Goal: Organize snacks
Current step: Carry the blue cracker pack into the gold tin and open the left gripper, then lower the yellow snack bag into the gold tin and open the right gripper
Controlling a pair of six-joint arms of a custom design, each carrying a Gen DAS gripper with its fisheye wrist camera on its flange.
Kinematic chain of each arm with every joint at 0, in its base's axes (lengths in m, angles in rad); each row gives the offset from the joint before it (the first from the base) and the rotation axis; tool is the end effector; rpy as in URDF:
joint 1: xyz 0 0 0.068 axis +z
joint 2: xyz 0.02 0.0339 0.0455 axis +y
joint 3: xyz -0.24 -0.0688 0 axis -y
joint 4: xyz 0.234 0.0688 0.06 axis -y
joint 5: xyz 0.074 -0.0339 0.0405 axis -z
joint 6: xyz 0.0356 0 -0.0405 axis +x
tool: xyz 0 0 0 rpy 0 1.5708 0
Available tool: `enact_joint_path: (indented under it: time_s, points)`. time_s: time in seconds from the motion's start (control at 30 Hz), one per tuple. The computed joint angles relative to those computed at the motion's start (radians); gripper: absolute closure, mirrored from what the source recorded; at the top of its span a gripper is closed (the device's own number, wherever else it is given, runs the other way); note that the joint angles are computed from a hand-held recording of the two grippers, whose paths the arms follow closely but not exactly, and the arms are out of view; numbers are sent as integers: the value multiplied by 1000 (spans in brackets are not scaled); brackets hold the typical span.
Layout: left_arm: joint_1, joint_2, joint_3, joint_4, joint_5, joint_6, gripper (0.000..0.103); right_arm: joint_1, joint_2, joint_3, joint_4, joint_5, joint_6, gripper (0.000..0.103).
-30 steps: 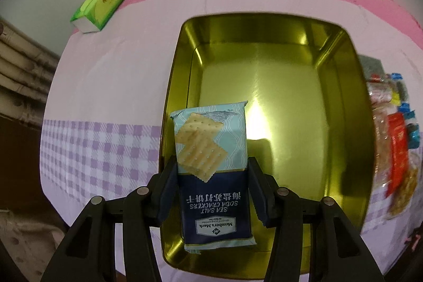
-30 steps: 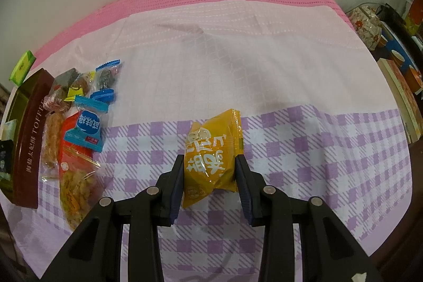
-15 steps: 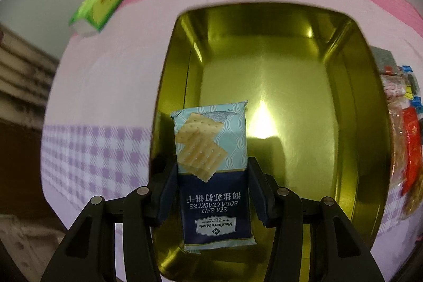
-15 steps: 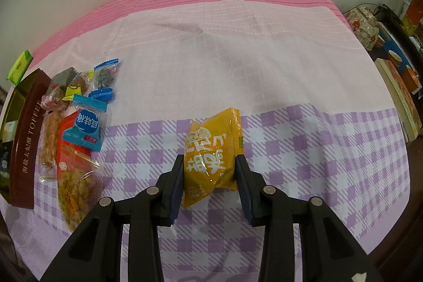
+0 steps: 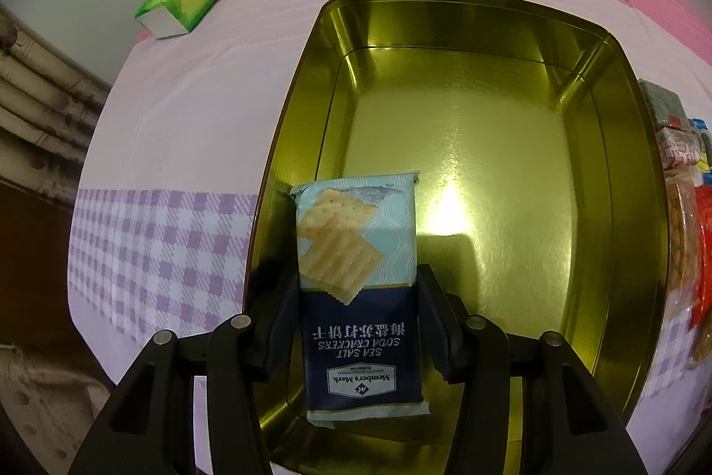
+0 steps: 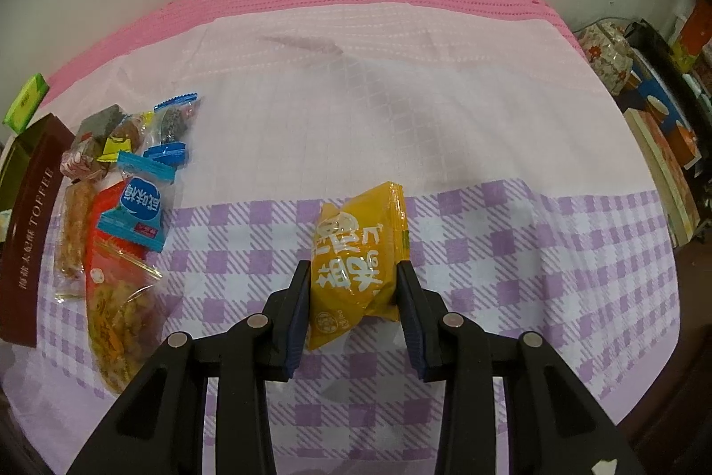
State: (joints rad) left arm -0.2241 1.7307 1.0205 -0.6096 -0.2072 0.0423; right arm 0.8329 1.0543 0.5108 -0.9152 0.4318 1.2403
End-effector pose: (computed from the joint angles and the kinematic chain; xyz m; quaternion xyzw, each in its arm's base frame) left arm 0.2959 -0.0599 0.1379 0.1182 0.9798 0.0909 0.1333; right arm 0.1084 0.0970 0.1469 0.2090 0.9527 -0.0618 0.2119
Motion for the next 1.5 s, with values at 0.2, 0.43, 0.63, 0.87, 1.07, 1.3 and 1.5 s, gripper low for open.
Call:
enact_joint_path:
  time_s: [0.2,0.43,0.63,0.87,1.07,1.3,1.5]
  points:
    - [-15,-8,-24,39,-19,22,51,3,39,41,-26,-3,21,70]
    - [-25,-49,-64,77,19,46,42,41,72,150,-106,24,46,70]
    - [-22,-138,-109,109,56,77,37,105,172,306,-146,56,47,70]
    - [59,-278,-142,106,140,111,33,165,348,513,-74,55,-15,70]
    - [195,-379,-160,102,188,130,29,198,508,683,9,13,-87,70]
    - [403,-401,-157,84,257,158,27,216,723,903,71,-35,-198,70]
    - [486,-386,-190,90,262,160,27,211,846,1021,107,-77,-264,70]
